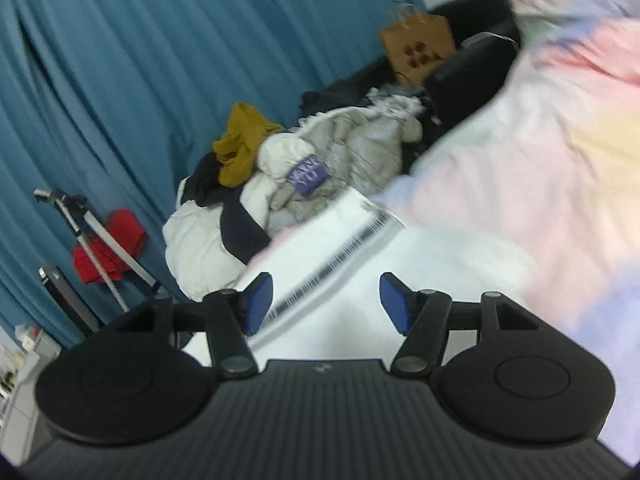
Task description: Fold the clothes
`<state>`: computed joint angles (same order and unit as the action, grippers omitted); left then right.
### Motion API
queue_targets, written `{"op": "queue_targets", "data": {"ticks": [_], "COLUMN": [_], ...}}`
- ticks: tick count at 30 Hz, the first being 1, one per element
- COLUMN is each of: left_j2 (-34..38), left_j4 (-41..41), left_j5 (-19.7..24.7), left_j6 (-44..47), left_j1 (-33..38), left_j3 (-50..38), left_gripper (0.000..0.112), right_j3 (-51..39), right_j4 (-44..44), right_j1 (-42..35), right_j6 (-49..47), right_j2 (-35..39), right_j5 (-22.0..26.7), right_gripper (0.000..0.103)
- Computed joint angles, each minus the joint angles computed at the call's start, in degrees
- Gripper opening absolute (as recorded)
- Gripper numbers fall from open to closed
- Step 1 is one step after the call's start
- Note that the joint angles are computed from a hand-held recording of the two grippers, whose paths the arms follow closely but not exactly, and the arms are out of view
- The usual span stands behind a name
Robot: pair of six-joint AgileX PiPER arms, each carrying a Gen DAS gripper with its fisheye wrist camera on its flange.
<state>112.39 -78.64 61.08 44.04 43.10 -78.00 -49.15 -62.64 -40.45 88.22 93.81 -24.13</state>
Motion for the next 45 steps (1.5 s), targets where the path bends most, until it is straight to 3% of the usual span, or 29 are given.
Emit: {"op": "queue_targets", "data": {"ticks": [4, 8, 11, 15, 17, 20, 22, 25, 28, 34, 37, 41, 45], "left_j2": [-2.0, -1.07, 2.42, 6.5, 9.04, 12.61, 14.14, 13.96, 12.15, 7.77, 5.46, 1.0, -3.28], "left_j4": [5.92, 9.1, 6.38, -3.4, -6.72, -9.39, -10.51, -11.63, -14.11, -14.53, -11.31, -4.09, 3.35], "left_j5": [3.15, 0.99, -1.03, -5.12, -8.65, -11.67, -12.84, -12.99, -11.18, -7.33, -4.8, -0.17, 5.79], "left_j6": [-6.07, -11.41, -11.14, -4.56, -2.22, -0.25, 0.73, 2.0, 4.64, 6.02, 3.52, 1.12, 1.73], "left_j1": [3.08, 3.45, 1.54, -2.12, -4.62, -7.02, -8.01, -7.98, -6.7, -3.53, -0.24, 5.68, 13.75], "left_j3": [4.32, 5.44, 4.59, 1.98, -0.68, -4.52, -6.33, -6.46, -4.6, -1.09, 0.42, 2.59, 4.62], "left_gripper": [0.081, 0.085, 0.085, 0.083, 0.075, 0.054, 0.037, 0.021, 0.016, 0.014, 0.014, 0.014, 0.015], "right_j3": [10.08, 16.16, 14.49, 11.55, 9.36, 8.1, 7.94, 7.77, 8.91, 19.3, 22.55, 25.93, 28.4], "right_j4": [-1.05, 4.53, 7.33, 14.94, 19.67, 27.89, 33.28, 37.07, 38.46, 26.69, 14.55, -6.15, -22.82], "right_j1": [-6.03, -8.92, -7.67, -6.69, -4.45, -0.97, 1.28, 3.0, 3.51, -4.52, -10.58, -21.04, -31.71], "right_j6": [3.97, -0.66, -2.6, -9.19, -12.02, -18.74, -22.86, -23.13, -23.1, -19.07, -9.69, 7.69, 17.82], "right_j2": [-2.42, 3.55, 10.37, 17.19, 20.06, 22.85, 23.3, 21.63, 17.89, 5.0, -0.18, -5.95, -12.04], "right_j5": [-9.05, -16.83, -18.54, -28.24, -28.86, -29.19, -29.0, -27.41, -24.34, -21.8, -19.51, -19.94, -24.73], "right_gripper": [0.063, 0.063, 0.062, 0.062, 0.06, 0.05, 0.031, 0.02, 0.016, 0.014, 0.014, 0.014, 0.014]}}
